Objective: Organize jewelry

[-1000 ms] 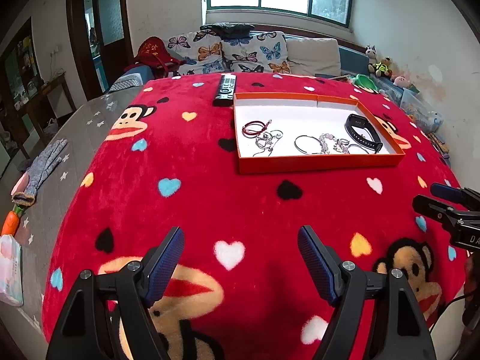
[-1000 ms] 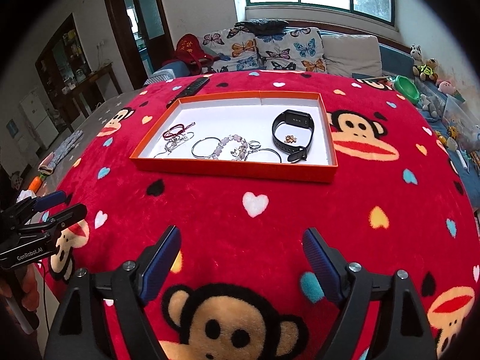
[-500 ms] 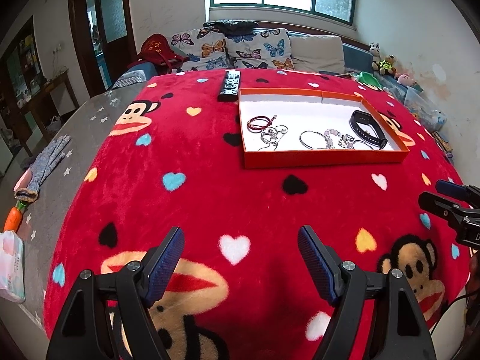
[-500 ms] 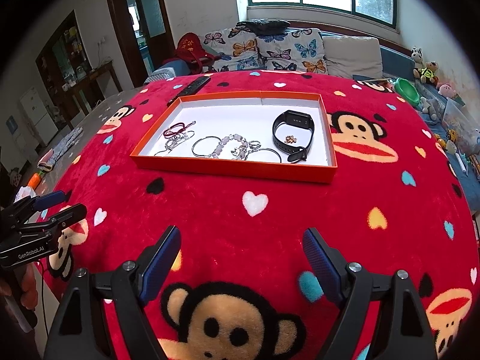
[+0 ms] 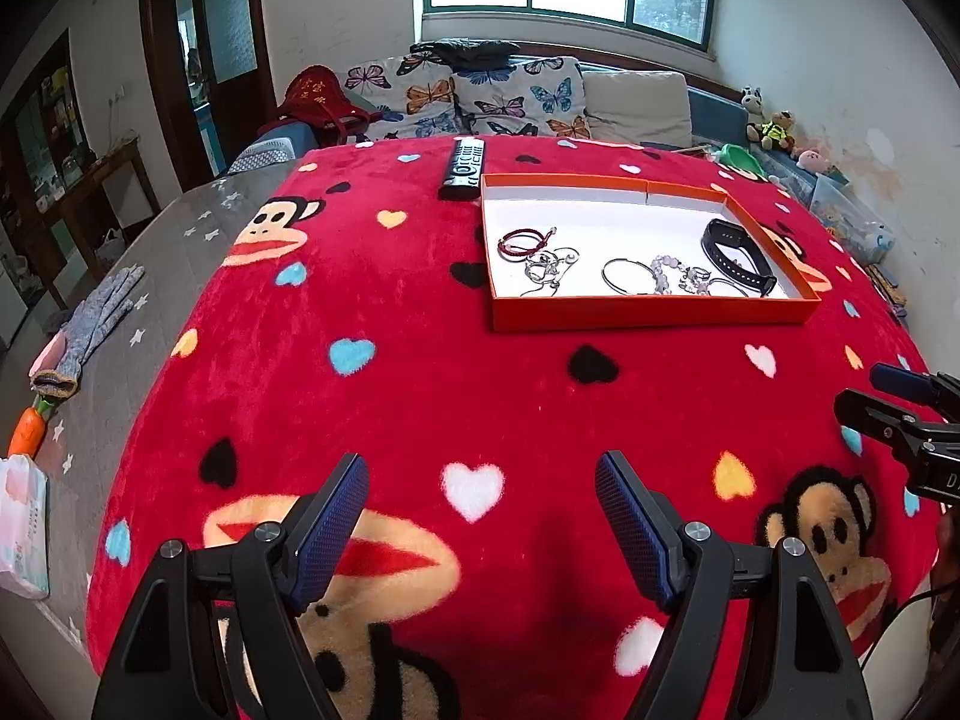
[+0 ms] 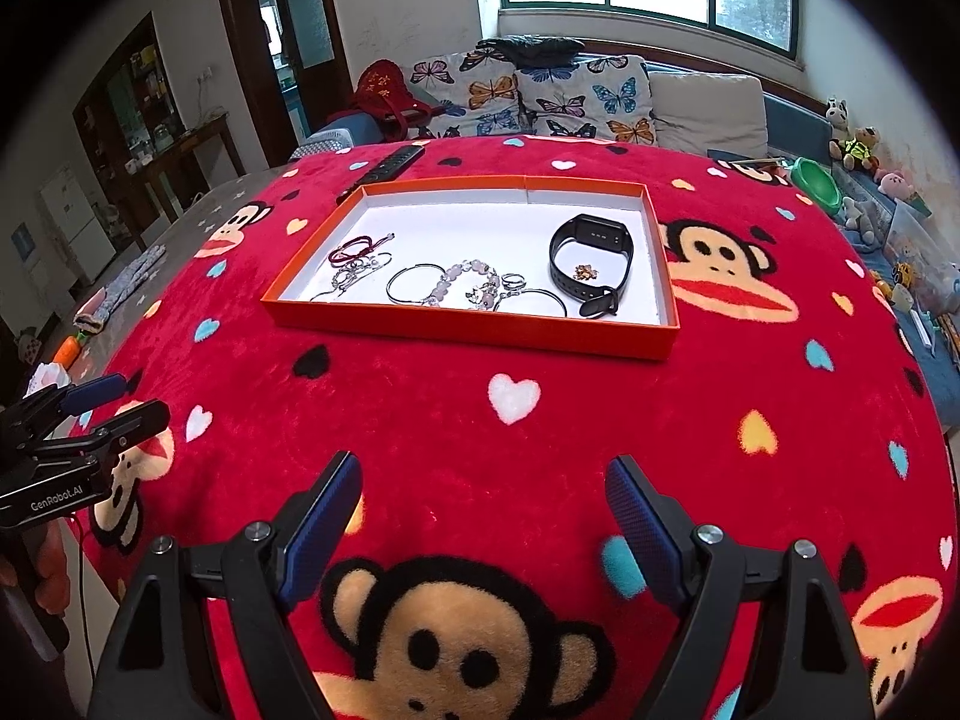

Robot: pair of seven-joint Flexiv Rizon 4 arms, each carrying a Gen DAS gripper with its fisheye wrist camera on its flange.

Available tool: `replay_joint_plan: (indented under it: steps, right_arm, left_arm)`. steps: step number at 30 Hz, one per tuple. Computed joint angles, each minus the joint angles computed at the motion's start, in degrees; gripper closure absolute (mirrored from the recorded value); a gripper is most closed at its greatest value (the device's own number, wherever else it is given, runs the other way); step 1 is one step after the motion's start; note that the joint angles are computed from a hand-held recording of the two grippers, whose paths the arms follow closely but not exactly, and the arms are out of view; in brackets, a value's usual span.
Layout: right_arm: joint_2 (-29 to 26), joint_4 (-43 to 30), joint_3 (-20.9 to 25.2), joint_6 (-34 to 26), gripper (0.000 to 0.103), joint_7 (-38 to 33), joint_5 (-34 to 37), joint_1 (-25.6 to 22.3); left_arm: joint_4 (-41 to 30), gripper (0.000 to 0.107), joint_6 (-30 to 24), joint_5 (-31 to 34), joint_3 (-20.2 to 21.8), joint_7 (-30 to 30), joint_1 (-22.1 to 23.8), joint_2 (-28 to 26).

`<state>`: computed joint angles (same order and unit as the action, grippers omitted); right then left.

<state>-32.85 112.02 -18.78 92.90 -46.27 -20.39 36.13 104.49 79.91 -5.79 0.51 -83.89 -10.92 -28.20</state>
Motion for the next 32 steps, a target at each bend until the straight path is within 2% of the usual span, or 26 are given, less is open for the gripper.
replay_joint_plan:
  steps: [25,32]
  right_arm:
    - [-0.26,0.23,0.01,0.16,0.012,-0.36,0.35,0.17]
    - [-0.30,0.40,-0.04,0.29,0.012,-0.52,0.52,0.28]
  left_arm:
    - [0.26,0.024,0.23,-0.15,-0.58,0.32,0.43,-0.14]
    - [0.43,0.024,0.99,0.53,0.34,-0.21,-0.44,-0.13]
